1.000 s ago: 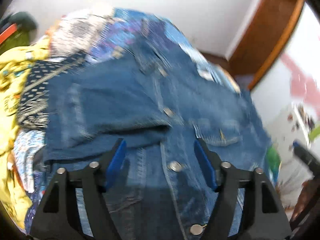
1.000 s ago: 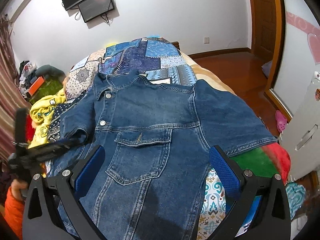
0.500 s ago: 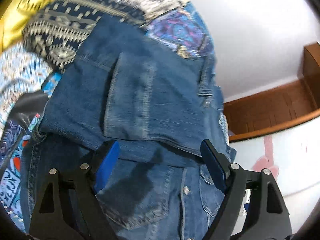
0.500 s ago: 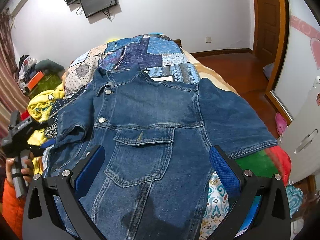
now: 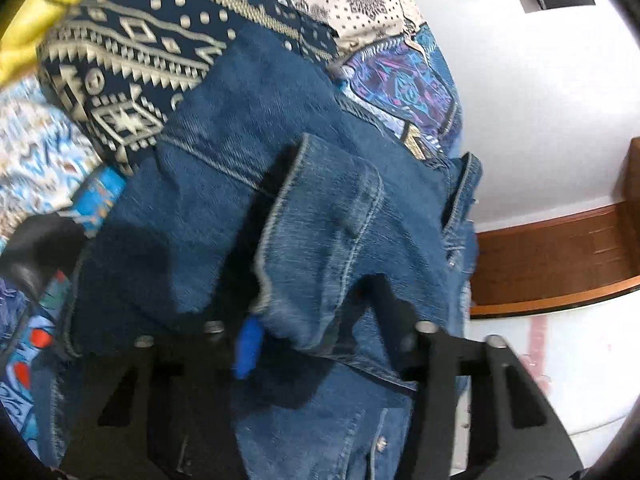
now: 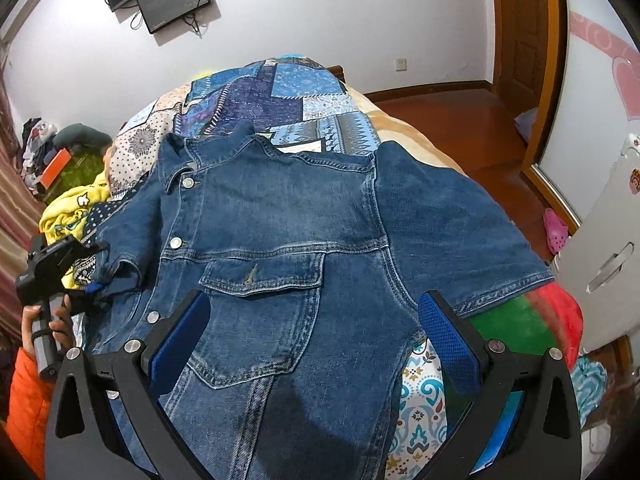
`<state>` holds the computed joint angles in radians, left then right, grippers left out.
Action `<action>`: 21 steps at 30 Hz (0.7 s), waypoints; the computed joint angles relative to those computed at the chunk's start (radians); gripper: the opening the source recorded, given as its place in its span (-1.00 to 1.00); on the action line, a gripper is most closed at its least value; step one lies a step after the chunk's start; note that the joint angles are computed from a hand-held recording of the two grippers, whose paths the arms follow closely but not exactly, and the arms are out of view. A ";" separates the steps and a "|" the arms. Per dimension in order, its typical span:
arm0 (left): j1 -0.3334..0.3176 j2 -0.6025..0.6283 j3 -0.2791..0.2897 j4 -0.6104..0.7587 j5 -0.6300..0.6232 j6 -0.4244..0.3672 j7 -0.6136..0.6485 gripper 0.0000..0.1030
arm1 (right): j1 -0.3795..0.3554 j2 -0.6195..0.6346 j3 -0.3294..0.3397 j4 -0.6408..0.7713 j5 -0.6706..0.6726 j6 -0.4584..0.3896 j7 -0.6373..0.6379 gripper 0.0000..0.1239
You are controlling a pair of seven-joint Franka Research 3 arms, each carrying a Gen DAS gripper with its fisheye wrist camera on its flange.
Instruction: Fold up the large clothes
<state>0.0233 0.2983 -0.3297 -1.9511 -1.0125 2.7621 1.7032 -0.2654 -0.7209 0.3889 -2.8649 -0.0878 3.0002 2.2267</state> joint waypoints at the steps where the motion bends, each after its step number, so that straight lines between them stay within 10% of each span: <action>1: -0.013 -0.004 0.011 -0.007 0.033 0.014 -0.028 -0.37 | 0.007 -0.006 -0.008 -0.003 0.002 0.001 -0.004 0.66; 6: -0.051 -0.032 0.028 -0.029 0.196 0.085 -0.133 -0.72 | 0.017 -0.060 -0.018 -0.034 0.011 0.020 -0.025 0.66; 21: -0.260 0.058 0.007 0.288 0.773 0.079 -0.247 -0.84 | -0.008 -0.222 -0.074 -0.133 0.089 0.005 -0.057 0.66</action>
<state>-0.2371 0.3560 -0.3225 -1.6635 -0.2391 2.8414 1.4558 -0.2736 -0.9433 0.3145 -2.9979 0.0015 3.0054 2.1693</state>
